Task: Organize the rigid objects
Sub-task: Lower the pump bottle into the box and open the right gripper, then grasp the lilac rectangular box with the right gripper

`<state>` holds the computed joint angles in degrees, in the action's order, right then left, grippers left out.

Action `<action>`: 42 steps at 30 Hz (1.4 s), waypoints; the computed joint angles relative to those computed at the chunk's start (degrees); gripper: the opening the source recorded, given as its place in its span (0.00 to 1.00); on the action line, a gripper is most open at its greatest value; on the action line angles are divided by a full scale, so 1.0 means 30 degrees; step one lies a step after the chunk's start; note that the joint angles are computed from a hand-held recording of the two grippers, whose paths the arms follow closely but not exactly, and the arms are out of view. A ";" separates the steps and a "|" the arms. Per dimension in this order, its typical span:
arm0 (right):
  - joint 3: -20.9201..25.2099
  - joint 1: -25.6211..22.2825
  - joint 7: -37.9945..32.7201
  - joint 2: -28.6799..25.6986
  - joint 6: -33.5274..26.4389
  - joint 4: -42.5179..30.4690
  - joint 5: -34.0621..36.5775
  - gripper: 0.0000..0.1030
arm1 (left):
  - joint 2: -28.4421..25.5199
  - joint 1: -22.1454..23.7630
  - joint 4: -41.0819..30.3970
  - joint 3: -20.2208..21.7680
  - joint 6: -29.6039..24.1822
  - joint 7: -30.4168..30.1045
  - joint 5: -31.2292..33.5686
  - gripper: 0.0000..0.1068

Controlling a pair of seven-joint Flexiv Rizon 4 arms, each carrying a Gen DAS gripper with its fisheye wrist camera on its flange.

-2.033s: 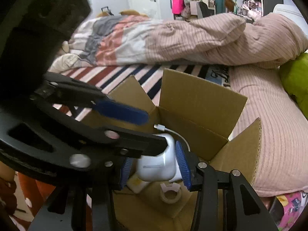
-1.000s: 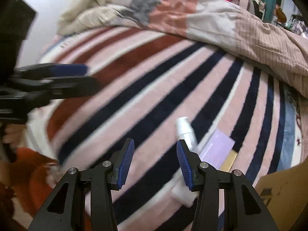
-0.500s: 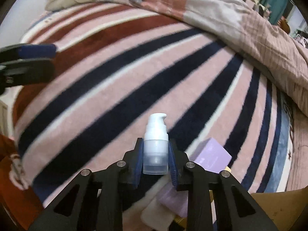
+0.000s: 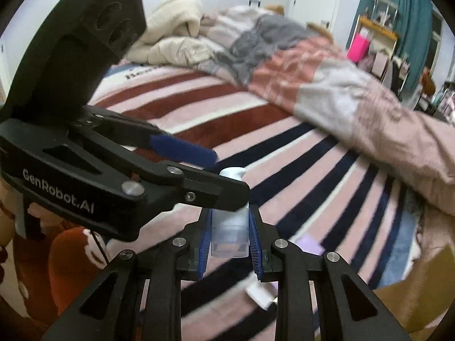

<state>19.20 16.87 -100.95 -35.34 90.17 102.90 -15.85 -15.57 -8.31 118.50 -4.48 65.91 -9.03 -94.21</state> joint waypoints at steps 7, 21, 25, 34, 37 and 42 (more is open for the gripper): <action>0.1766 -0.3251 -0.0791 0.1334 0.2293 0.1735 0.0389 0.19 | 0.0152 -0.1300 -0.1176 -0.0853 0.0869 -0.1144 0.1535 0.28; 0.3794 -0.8681 0.0953 0.2115 0.0890 0.2456 -0.0218 0.19 | -0.3184 -0.1469 -0.5331 -0.1930 -0.1023 -1.0070 1.2800 0.28; 0.4295 -0.9354 0.0367 0.1951 -0.1071 0.1818 0.1022 0.19 | -0.3981 -0.1302 -0.6394 -0.2008 -0.2086 -1.2449 1.5665 0.28; 0.3946 -0.8913 -0.1048 0.2408 -0.2611 0.1304 0.3069 0.23 | -0.3262 0.0096 -0.5469 -0.3083 -0.1512 -1.2584 1.6405 0.45; 0.3183 -0.8052 -0.1195 0.2716 -0.2406 0.1302 0.3541 0.23 | -0.2478 0.0613 -0.4500 -0.3385 -0.0830 -1.1573 1.5027 0.51; 0.4257 -0.7929 -0.2804 0.2854 -0.2086 0.0877 0.5182 0.25 | -0.1103 0.1018 -0.2905 -0.2945 0.0419 -0.9917 1.2778 0.51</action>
<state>31.97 -6.92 -109.36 -26.78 83.91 105.54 -0.30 -18.87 -5.25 109.78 -13.31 67.16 -38.78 -55.88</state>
